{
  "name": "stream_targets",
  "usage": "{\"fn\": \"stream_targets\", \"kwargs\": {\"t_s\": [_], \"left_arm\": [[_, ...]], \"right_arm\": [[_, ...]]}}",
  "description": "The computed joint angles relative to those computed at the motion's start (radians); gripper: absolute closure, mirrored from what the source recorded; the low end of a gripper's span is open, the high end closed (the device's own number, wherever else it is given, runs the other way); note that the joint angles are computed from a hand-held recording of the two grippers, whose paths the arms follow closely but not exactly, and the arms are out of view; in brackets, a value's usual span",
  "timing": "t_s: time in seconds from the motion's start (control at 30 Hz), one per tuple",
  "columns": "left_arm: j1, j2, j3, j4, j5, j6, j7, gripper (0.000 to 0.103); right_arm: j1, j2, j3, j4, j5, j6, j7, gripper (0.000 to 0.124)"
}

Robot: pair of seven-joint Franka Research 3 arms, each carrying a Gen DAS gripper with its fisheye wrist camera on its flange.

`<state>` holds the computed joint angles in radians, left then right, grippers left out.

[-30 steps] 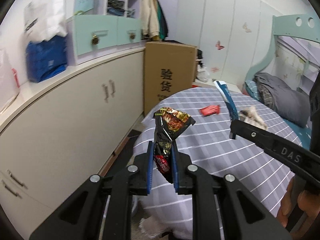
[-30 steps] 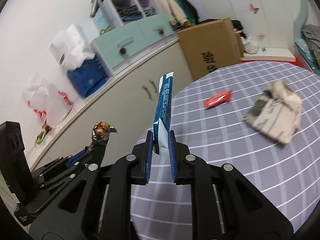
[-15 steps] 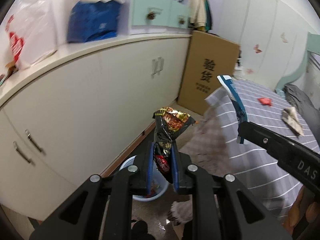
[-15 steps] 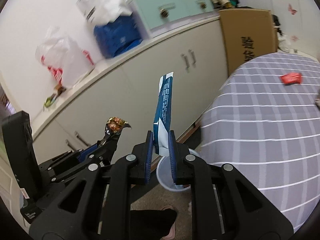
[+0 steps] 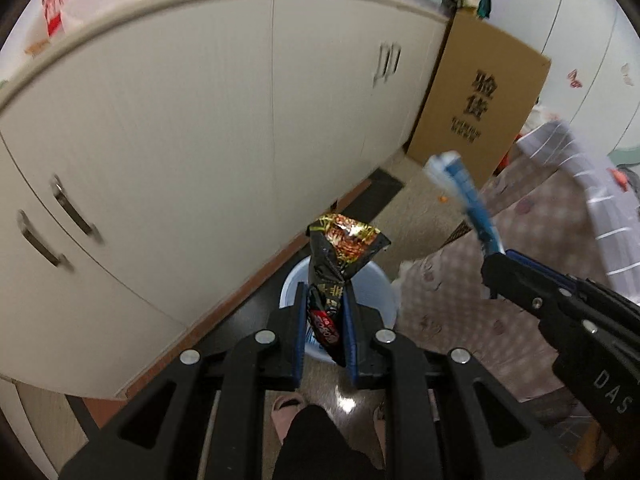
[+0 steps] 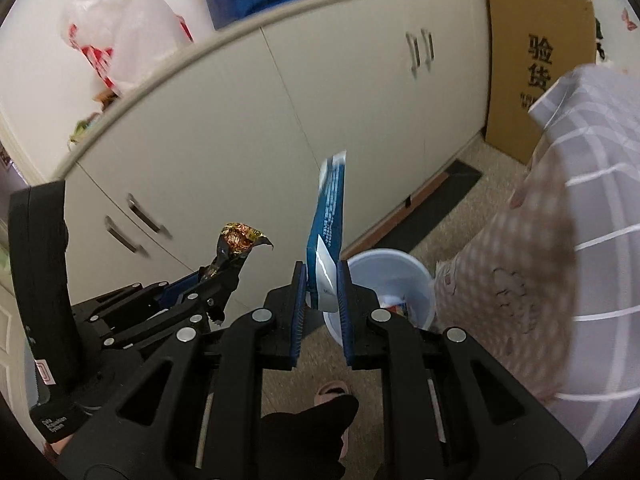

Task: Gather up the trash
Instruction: 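Open the right gripper to drop the blue stick wrapper into the wastebasket, then open the left gripper to drop the dark snack bag into the wastebasket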

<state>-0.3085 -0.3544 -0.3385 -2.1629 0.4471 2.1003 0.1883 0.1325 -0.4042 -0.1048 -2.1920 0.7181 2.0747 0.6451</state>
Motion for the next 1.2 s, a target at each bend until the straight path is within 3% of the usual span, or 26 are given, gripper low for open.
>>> {"fn": "stream_targets", "kwargs": {"t_s": [0.4, 0.73, 1.2], "left_arm": [[0.031, 0.185, 0.075, -0.009, -0.112, 0.151, 0.077, 0.087], [0.039, 0.282, 0.091, 0.027, -0.165, 0.187, 0.175, 0.087], [0.036, 0.315, 0.090, 0.082, -0.144, 0.169, 0.187, 0.086]], "right_arm": [[0.021, 0.169, 0.053, -0.033, -0.034, 0.189, -0.008, 0.114], [0.007, 0.274, 0.065, 0.008, -0.029, 0.197, 0.024, 0.113], [-0.004, 0.260, 0.064, -0.003, -0.015, 0.228, 0.039, 0.113]]}}
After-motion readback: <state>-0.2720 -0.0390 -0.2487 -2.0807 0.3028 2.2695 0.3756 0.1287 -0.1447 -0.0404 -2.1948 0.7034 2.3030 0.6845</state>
